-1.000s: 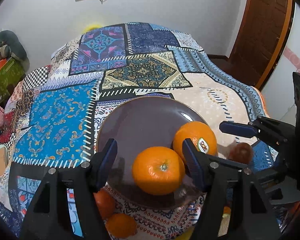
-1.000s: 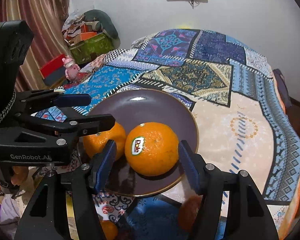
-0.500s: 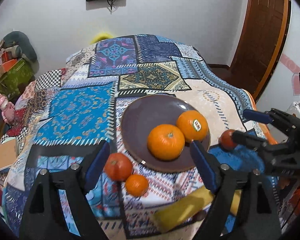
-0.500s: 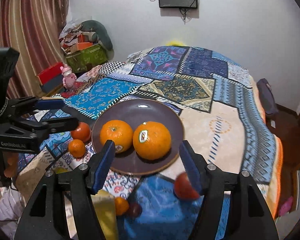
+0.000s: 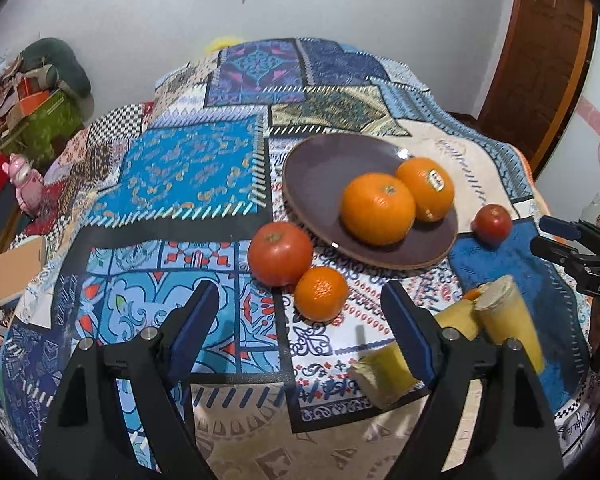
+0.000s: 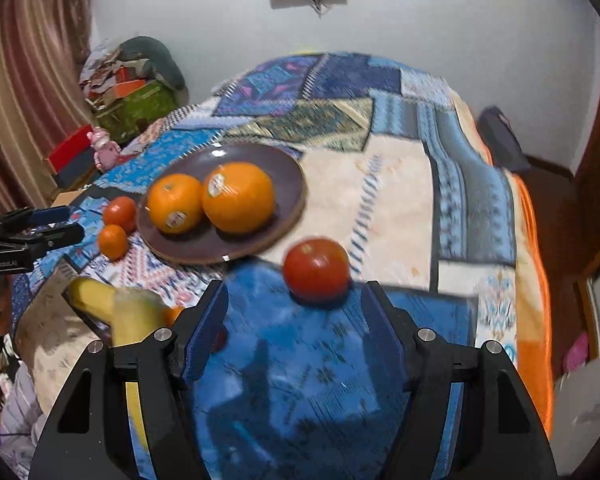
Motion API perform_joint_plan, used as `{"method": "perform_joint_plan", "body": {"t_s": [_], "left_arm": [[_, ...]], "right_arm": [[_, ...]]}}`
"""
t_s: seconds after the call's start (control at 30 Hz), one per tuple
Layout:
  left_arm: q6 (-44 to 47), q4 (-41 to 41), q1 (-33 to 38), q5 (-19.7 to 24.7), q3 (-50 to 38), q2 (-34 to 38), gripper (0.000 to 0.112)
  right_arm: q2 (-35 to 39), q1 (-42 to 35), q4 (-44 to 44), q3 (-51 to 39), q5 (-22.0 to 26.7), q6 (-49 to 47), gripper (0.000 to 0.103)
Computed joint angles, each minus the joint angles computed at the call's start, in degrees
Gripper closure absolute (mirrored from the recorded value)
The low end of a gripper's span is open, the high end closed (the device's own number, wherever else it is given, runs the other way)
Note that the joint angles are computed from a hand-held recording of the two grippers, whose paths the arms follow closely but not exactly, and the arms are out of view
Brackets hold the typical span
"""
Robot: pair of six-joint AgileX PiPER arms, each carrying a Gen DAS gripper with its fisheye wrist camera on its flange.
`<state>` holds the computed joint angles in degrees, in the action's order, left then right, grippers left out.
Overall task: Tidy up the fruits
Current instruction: 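Open both grippers and lift away from the oranges, then grasp a red tomato with the left gripper while the right gripper grasps the other tomato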
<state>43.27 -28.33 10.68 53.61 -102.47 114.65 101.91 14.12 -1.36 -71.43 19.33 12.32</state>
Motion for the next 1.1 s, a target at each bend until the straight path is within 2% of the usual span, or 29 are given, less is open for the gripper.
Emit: {"method": "perform_joint_plan", "body": {"t_s": [0.1, 0.2, 0.3, 0.4, 0.5, 0.77, 0.83, 1.0, 1.1], "left_arm": [[-2.2, 1.3, -0.4, -0.4, -2.2, 2.1, 0.029], [-4.4, 1.9, -0.7, -2.8, -3.5, 3.5, 0.03], [-6.7, 2.8, -1.0, -2.0, -7.4, 6.1, 0.033], [-9.3, 4.2, -1.3, 0.9, -12.8, 9.5, 0.042], [-10.5, 4.6, -1.4, 4.5, -17.5, 12.6, 0.044], [-12.7, 5.1, -1.7, 7.9, -23.7, 17.1, 0.045], [-12.5, 4.6, -1.5, 8.7, -24.5, 17.7, 0.047], [-12.9, 3.5, -1.3, 12.2, -28.7, 20.0, 0.057], [-12.8, 3.6, -1.7, 12.6, -29.4, 20.4, 0.064]], "right_arm": [[1.1, -1.2, 2.8, 0.2, -0.3, -2.1, 0.037], [2.4, -1.4, 2.8, -0.7, -0.3, -2.2, 0.037], [4.2, -1.2, 2.4, -2.4, 0.4, -2.7, 0.037], [5.7, -1.2, 2.9, -3.9, 1.1, -3.5, 0.037], [6.8, -1.0, 2.5, -5.0, 1.3, -3.4, 0.038], [8.7, -1.0, 3.6, -7.3, 2.4, -5.2, 0.043], [9.1, -0.8, 2.5, -7.8, 2.8, -4.6, 0.048], [10.2, -0.7, 2.4, -9.5, 3.3, -4.8, 0.053], [10.4, -0.7, 2.2, -9.9, 3.3, -4.4, 0.055]]}}
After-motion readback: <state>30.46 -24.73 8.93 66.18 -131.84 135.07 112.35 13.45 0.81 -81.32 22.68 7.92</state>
